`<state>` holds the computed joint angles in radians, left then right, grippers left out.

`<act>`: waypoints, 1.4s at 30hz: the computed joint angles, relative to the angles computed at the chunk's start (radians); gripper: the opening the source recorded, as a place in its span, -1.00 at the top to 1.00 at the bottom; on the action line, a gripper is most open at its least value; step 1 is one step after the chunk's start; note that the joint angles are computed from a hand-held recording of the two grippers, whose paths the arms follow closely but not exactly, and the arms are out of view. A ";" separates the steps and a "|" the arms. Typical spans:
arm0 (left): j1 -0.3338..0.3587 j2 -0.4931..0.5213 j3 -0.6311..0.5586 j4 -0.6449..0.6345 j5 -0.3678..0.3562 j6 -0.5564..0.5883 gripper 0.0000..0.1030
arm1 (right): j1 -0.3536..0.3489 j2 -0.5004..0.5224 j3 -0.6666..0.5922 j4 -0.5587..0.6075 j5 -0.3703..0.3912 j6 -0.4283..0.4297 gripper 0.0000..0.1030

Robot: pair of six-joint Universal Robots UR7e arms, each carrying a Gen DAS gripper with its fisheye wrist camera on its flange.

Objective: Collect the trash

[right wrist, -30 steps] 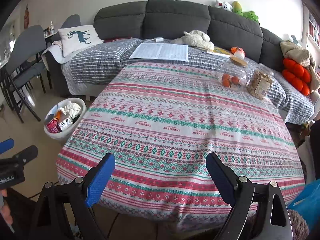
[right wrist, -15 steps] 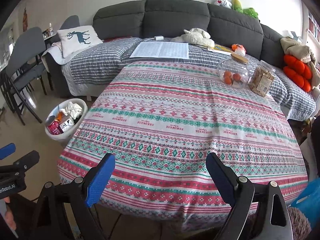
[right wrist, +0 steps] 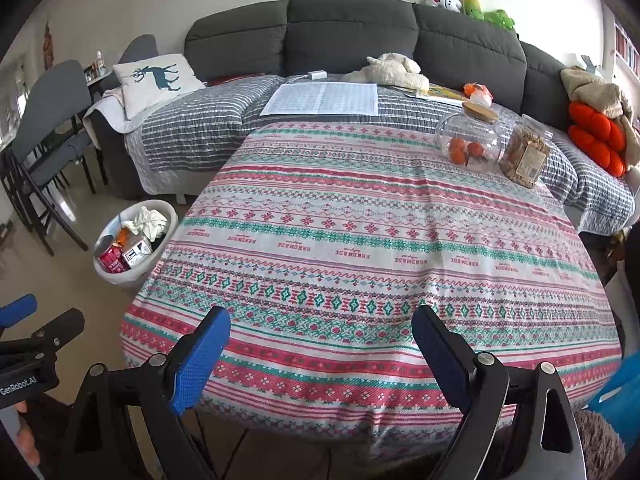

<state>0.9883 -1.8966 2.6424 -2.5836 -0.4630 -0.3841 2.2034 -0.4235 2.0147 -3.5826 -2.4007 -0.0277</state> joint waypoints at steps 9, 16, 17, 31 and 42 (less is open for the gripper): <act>-0.002 -0.001 0.001 0.008 0.003 -0.012 -0.99 | 0.000 0.000 -0.002 0.002 0.004 0.001 -0.81; -0.002 0.001 0.000 0.012 0.005 -0.018 -0.99 | -0.001 0.001 -0.002 0.000 0.007 -0.003 -0.81; -0.003 0.001 0.001 0.012 0.006 -0.021 -0.99 | 0.000 0.001 -0.003 0.002 0.006 -0.001 -0.81; -0.012 -0.007 0.002 0.038 0.020 -0.061 -0.99 | -0.002 0.005 -0.004 -0.011 0.000 -0.002 -0.81; -0.010 -0.006 -0.010 0.050 -0.001 -0.059 -0.99 | -0.010 -0.006 -0.004 0.019 0.016 0.006 -0.81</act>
